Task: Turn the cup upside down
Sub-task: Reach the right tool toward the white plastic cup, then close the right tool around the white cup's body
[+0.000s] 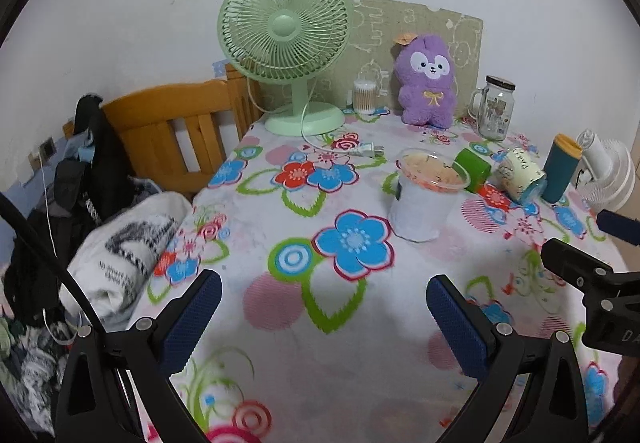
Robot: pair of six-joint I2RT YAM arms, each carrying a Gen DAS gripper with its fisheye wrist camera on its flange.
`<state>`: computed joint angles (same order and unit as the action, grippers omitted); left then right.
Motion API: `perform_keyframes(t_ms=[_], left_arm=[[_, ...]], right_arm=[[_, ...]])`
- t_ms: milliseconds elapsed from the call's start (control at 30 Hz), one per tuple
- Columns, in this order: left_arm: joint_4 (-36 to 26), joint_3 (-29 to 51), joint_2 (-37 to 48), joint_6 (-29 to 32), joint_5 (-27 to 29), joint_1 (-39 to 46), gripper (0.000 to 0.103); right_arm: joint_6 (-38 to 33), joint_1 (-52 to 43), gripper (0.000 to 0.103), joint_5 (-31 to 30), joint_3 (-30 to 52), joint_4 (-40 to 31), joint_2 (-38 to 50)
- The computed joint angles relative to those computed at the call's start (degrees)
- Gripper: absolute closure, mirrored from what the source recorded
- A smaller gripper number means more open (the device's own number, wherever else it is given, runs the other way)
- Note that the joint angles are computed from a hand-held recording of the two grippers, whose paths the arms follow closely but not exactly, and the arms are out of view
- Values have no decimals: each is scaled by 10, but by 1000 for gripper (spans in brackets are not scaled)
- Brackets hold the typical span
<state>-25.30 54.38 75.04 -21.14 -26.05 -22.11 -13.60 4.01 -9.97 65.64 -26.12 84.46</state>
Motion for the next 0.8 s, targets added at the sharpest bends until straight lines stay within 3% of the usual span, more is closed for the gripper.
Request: perform_keyframes(t_ms=[367, 633, 800], left_arm=[[74, 44, 94, 140, 81, 70, 0], [83, 90, 170, 245, 138, 106, 0], [79, 116, 200, 273, 173, 120, 0]], right_arm=[[36, 27, 0, -9, 91, -3, 131], [71, 45, 0, -22, 154, -12, 206], [92, 56, 0, -16, 194, -18, 246]])
